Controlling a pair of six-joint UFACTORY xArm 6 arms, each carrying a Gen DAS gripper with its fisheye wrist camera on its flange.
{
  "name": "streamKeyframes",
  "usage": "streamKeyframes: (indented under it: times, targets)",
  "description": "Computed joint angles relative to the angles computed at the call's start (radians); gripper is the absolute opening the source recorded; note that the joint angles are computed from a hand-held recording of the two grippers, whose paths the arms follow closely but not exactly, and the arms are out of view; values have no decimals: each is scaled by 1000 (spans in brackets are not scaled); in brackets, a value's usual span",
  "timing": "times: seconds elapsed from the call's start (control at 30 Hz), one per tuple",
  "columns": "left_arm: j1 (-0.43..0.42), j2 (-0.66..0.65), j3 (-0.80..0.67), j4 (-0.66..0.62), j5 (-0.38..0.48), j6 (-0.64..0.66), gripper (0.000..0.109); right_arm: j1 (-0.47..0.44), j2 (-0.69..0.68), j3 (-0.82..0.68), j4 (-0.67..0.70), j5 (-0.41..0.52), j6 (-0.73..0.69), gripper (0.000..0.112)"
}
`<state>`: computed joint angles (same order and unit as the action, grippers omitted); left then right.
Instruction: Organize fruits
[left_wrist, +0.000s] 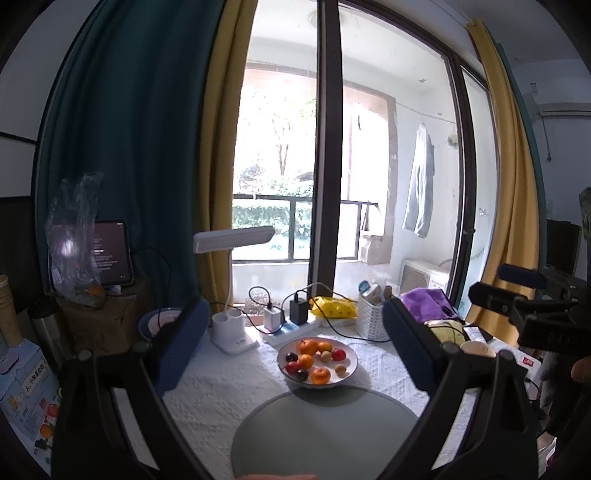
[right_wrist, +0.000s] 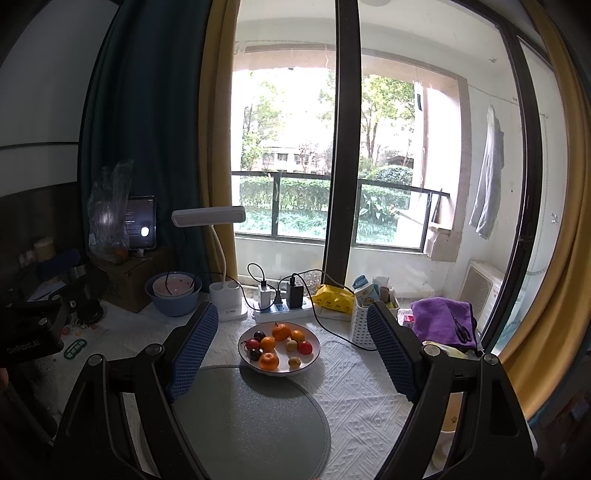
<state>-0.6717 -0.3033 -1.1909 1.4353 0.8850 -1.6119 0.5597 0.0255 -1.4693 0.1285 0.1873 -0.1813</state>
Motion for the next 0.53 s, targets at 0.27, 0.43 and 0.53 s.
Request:
streamKeyframes:
  times: [0.27,0.43,0.53]
  targets:
    - [-6,-1,2,8,1,-2,96,-1,-4,8,-5,-7,7,85]
    - [-9,-3,3,10,2,-6,96,-1,-4,7,-7,-4,8,85]
    - [-9,-4,4,17,2,-15,96,-1,-3,5,-6,-3,6,85]
